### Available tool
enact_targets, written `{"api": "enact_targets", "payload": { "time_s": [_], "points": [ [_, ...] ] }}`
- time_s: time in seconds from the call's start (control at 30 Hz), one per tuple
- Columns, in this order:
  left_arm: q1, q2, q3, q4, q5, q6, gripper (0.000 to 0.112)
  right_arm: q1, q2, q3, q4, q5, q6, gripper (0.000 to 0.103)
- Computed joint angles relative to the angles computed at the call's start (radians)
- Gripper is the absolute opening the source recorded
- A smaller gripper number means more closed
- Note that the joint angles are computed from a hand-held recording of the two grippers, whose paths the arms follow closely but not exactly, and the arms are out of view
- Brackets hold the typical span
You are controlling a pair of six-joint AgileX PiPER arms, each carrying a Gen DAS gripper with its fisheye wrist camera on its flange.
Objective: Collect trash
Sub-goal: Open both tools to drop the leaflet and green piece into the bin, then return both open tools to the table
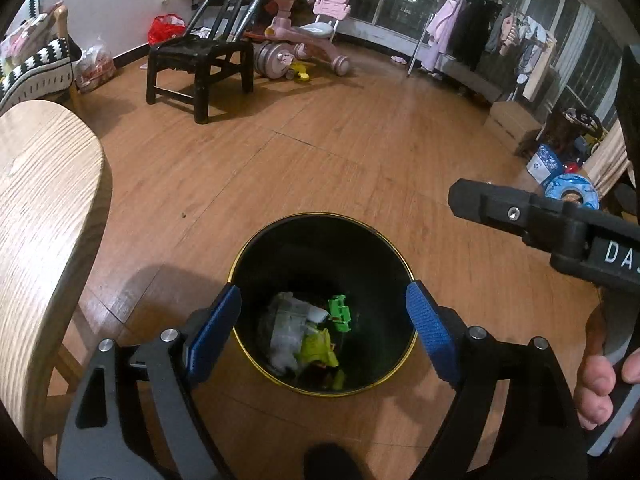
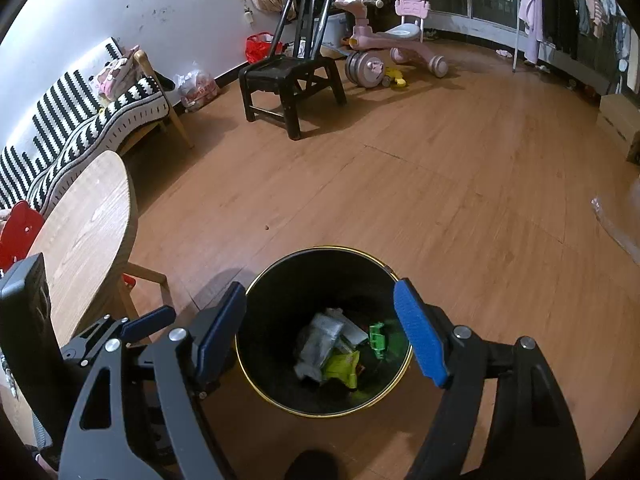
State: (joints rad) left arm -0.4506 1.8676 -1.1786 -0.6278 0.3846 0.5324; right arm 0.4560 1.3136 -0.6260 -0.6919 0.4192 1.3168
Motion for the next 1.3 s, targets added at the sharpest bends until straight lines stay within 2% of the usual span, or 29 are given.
{"api": "enact_targets", "payload": {
  "time_s": [0.43, 0.63, 0.73, 0.87, 1.0, 1.17, 1.3],
  "points": [
    [0.016, -0.05, 0.03, 0.004, 0.008, 0.003, 0.084, 0.035, -0.023, -0.027, 0.012, 0.049, -0.01, 0.074],
    [0.068, -0.181, 0.113, 0.024, 0.021, 0.018, 0.088, 0.147, -0.006, -0.11, -0.029, 0.132, 0.049, 0.074],
    [0.135, -0.271, 0.153, 0.015, 0.055, 0.041, 0.093, 0.236, 0.025, -0.185, -0.057, 0.188, 0.091, 0.074],
    [0.296, -0.393, 0.188, -0.001, 0.15, 0.057, 0.096, 0.357, 0.085, -0.309, -0.104, 0.264, 0.141, 0.078],
    [0.493, -0.488, 0.211, -0.04, 0.248, 0.14, 0.096, 0.451, 0.175, -0.468, -0.115, 0.316, 0.134, 0.079],
    [0.806, -0.575, 0.221, -0.059, 0.364, 0.303, 0.096, 0.555, 0.348, -0.735, -0.074, 0.361, 0.041, 0.08],
    [1.055, -0.589, 0.209, -0.09, 0.453, 0.457, 0.096, 0.624, 0.514, -0.993, -0.02, 0.409, -0.064, 0.08]
  ]
}}
